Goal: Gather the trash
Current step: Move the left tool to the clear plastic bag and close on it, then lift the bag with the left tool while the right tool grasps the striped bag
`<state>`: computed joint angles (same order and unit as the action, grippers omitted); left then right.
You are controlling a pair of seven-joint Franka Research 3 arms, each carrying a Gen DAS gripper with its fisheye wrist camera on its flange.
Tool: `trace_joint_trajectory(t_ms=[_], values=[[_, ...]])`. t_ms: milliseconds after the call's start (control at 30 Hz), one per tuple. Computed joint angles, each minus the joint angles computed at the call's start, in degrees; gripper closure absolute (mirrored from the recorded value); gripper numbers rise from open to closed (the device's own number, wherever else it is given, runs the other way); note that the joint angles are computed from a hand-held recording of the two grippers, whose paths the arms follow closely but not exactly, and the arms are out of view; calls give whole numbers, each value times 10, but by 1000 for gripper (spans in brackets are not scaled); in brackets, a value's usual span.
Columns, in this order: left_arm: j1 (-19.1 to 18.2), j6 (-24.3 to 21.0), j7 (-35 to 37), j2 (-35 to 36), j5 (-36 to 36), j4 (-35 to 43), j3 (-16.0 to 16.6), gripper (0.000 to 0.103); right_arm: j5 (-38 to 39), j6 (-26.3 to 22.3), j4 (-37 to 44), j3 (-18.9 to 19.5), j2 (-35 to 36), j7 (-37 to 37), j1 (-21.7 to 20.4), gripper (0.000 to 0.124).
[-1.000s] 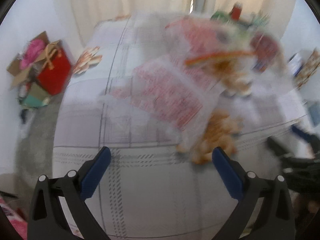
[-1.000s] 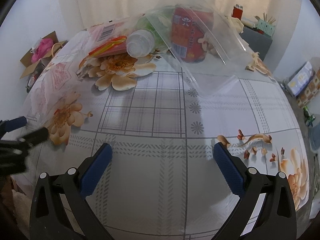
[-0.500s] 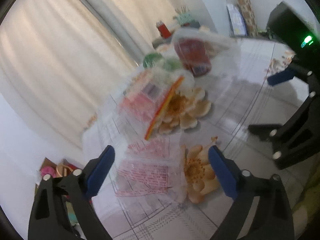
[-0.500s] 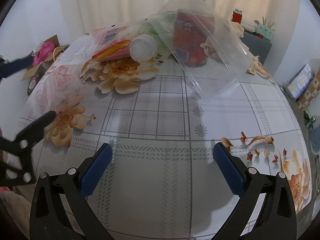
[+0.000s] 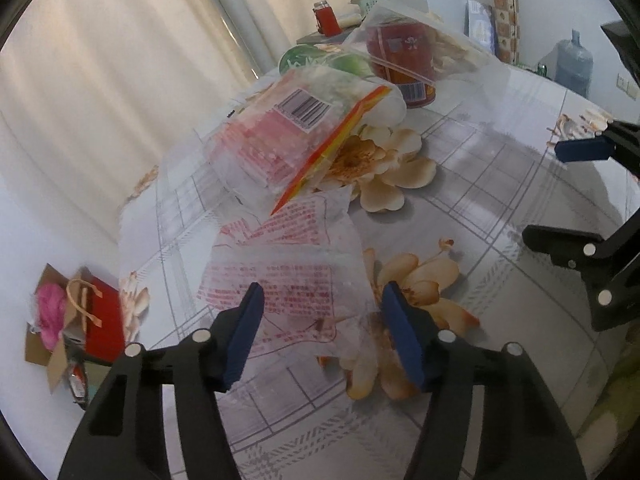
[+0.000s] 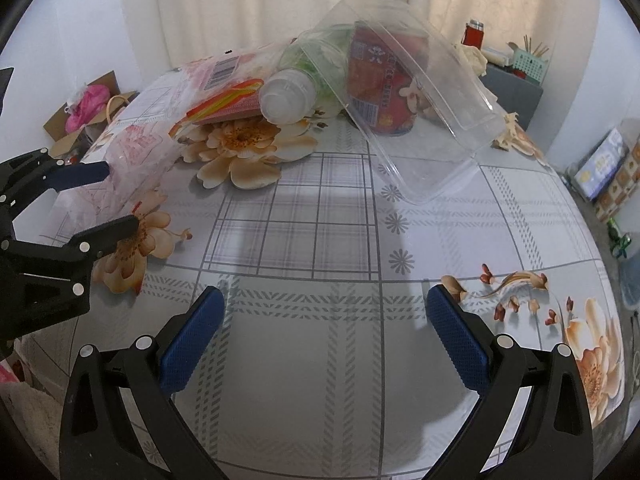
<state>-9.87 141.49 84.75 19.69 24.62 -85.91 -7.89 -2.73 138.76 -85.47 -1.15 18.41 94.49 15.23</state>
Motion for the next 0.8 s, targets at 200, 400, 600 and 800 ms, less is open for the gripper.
trace_joint_trajectory(t_ms=[200, 400, 600, 800], values=[[15, 3, 35, 5, -54, 6, -15, 61, -1, -2, -1, 0, -2, 2, 1, 27], [12, 16, 41, -4, -62, -13, -16, 86, -3, -8, 4, -1, 0, 6, 2, 27], [15, 41, 22, -24, -69, -43, -13, 93, -7, -7, -2, -2, -5, 16, 3, 27], [18, 89, -12, -56, -58, -87, -9, 95, -14, 0, -22, -3, -19, 29, 1, 27]])
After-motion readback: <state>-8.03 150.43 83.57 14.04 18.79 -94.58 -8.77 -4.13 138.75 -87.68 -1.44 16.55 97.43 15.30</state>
